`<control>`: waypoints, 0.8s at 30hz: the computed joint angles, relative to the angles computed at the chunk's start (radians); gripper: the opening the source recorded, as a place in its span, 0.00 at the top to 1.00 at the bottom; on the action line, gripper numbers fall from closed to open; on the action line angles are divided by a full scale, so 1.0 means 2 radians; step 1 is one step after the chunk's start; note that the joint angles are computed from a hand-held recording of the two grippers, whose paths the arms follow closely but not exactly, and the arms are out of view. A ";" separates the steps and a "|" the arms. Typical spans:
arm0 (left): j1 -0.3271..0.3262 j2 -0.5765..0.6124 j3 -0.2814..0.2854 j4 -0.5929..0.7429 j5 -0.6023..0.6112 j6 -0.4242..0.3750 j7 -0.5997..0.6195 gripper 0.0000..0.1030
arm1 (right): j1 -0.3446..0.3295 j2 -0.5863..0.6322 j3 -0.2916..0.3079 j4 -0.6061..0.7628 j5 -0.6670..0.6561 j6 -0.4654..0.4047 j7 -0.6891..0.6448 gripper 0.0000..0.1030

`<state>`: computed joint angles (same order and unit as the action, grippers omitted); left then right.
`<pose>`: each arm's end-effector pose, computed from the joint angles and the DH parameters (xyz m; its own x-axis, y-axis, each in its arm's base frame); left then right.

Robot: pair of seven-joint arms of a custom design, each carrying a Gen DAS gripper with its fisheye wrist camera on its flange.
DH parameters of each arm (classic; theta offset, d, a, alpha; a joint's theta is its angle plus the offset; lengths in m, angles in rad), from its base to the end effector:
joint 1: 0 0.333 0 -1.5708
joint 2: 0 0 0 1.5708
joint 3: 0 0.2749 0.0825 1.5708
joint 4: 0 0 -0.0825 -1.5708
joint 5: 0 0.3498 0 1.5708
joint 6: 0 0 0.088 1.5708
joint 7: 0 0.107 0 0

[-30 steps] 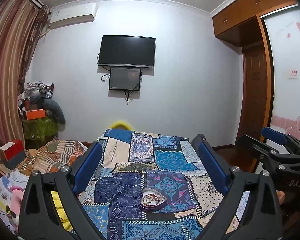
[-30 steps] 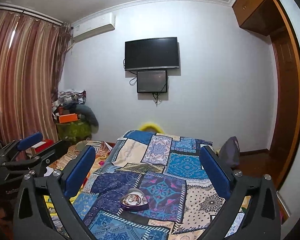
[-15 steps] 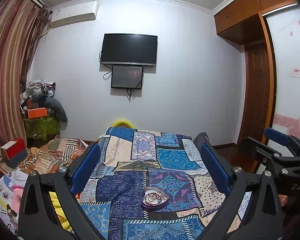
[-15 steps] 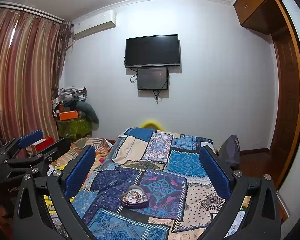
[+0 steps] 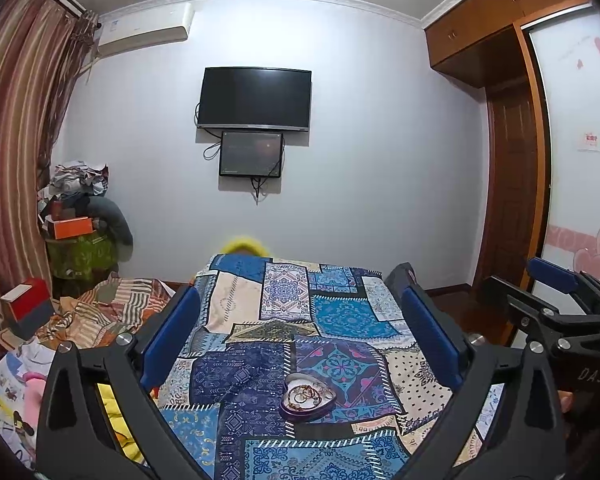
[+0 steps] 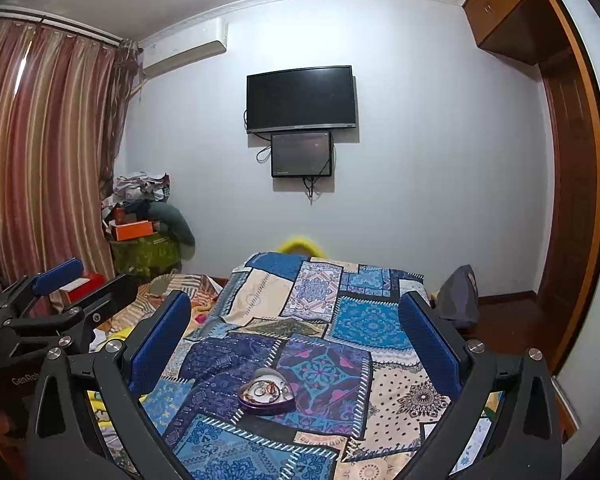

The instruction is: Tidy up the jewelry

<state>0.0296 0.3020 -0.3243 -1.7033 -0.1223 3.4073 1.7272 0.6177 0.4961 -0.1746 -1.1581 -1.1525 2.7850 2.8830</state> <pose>0.6144 -0.1391 0.5735 -0.2522 -0.9663 0.0520 -0.1655 -0.0099 -0.9862 0.5882 0.3648 0.5960 0.1092 -0.9936 -0.0306 -0.1886 0.0095 -0.9820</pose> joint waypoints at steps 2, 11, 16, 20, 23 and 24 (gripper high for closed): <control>0.005 0.000 -0.005 -0.001 0.003 0.000 -0.001 0.02 | 0.001 -0.001 0.000 -0.001 0.000 -0.002 0.001 0.00; 0.015 -0.002 -0.015 -0.005 0.017 0.002 -0.009 0.02 | 0.000 -0.003 0.001 -0.005 -0.002 -0.003 0.004 0.00; 0.027 0.000 -0.028 -0.004 0.029 0.002 -0.012 0.02 | 0.000 -0.006 0.001 -0.008 -0.007 -0.002 0.008 0.00; 0.033 0.001 -0.035 -0.002 0.037 -0.001 -0.016 0.02 | 0.000 -0.007 0.002 -0.009 -0.010 -0.002 0.012 0.00; 0.039 0.003 -0.041 -0.001 0.039 -0.003 -0.019 0.02 | -0.001 -0.007 0.002 -0.009 -0.011 -0.002 0.012 0.00; 0.039 0.003 -0.040 -0.001 0.039 -0.003 -0.019 0.02 | -0.001 -0.007 0.003 -0.009 -0.011 -0.002 0.012 0.00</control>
<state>0.1069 0.3082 -0.4048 -1.7048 -0.0441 3.4011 1.6891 0.6155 0.4822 -0.1693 -1.1759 -1.1750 2.7806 2.9079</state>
